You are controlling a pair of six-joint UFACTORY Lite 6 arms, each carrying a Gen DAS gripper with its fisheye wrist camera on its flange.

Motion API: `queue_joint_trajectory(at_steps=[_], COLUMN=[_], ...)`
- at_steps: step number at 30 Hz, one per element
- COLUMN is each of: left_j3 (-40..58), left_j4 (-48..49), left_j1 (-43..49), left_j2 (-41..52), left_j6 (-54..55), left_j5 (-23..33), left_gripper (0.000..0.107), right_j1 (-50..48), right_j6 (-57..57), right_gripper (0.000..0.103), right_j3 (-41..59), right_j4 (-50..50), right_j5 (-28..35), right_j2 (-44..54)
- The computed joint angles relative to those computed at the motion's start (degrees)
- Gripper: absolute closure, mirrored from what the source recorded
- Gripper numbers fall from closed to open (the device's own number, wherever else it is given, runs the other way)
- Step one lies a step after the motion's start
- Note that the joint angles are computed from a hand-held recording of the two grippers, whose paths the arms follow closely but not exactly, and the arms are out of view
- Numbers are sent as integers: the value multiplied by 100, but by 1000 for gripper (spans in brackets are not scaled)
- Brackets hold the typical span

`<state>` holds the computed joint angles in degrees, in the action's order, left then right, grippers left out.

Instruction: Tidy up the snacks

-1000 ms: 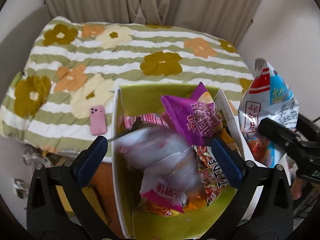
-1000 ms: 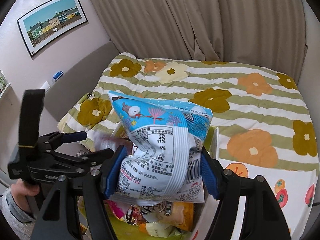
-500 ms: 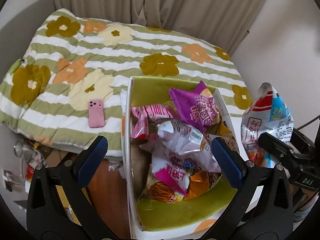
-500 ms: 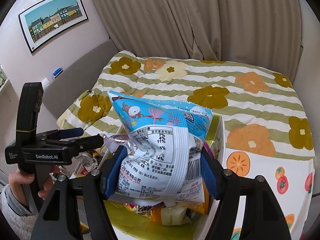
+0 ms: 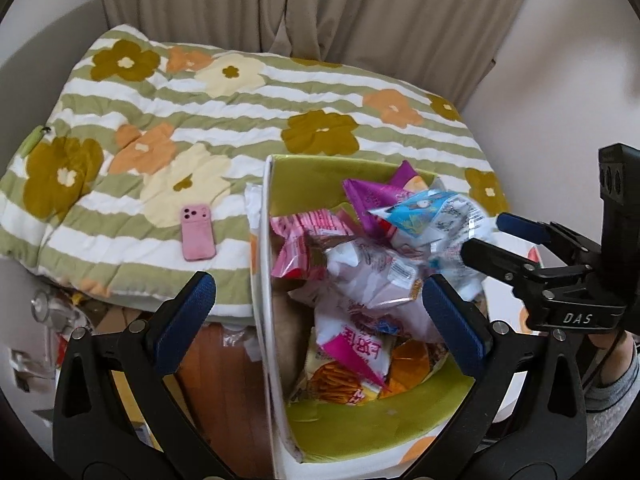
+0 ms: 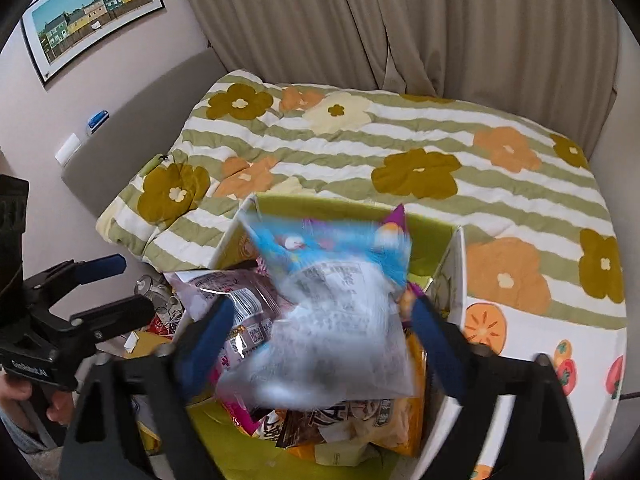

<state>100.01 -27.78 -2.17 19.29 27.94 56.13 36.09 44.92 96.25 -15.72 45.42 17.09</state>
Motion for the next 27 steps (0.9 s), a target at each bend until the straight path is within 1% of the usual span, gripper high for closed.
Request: queue_joint_trajectory(at_steps=[2,7,11,13,14,17,19,21,22,23,24,25,26,27], left_j3=[-127,-505,-979,-1258,-1451,-2066,-2504,-2855,-2998,-3159,-3305,-3438,-3517,-3564], left_j4=[73,67,188,301,382,611,821,1142,1413,1762,2227,2722,3239,3784], left_j1=[-20,-61,-196,-300,-368,-615,-877,-1227,-1484,-1821,-2245,-2730,-3204,-3748], left_j2=[-64,-422,-1029,-1433,-1711,-2618,-3317,-3923,-4213,-4562,-4878,-5229,-5455,-5670], left_j6=[-32,-132,-315,-447,-540,-891,-1238,-1689,-2047,-2507,-3107,-3706,-4306,-4905], left_j5=[-92,-198,-321,-383,-422,-519,-543,-554,-554,-532,-523,-483,-420,-290], left_gripper=[4,4,4,4,4,4,4,4,4,4,4,4,4,4], right_j1=[51,201,439,636,734,1184,1655,2284,2789,3148,3746,4105,4625,5225], right_j6=[277,709,1071,1374,1518,2016,2434,2897,3230,3466,3816,4028,4345,4698], right_gripper=[10,9,9,9,9,9,9,9,9,9,9,9,9,7], right_j3=[-400,-880,-1030,-1230,-1340,-1628,-1870,-1998,-2037,-2052,-2092,-2153,-2152,-2136], right_j4=[-200,-641,-1073,-1353,-1480,-1890,-2237,-2638,-2904,-3070,-3281,-3394,-3533,-3649], right_j5=[-219,-367,-176,-49,12,451,888,1554,2096,2496,3095,3459,3989,4588], right_j2=[-242,-754,-1107,-1454,-1632,-2234,-2703,-3071,-3256,-3349,-3516,-3637,-3699,-3731])
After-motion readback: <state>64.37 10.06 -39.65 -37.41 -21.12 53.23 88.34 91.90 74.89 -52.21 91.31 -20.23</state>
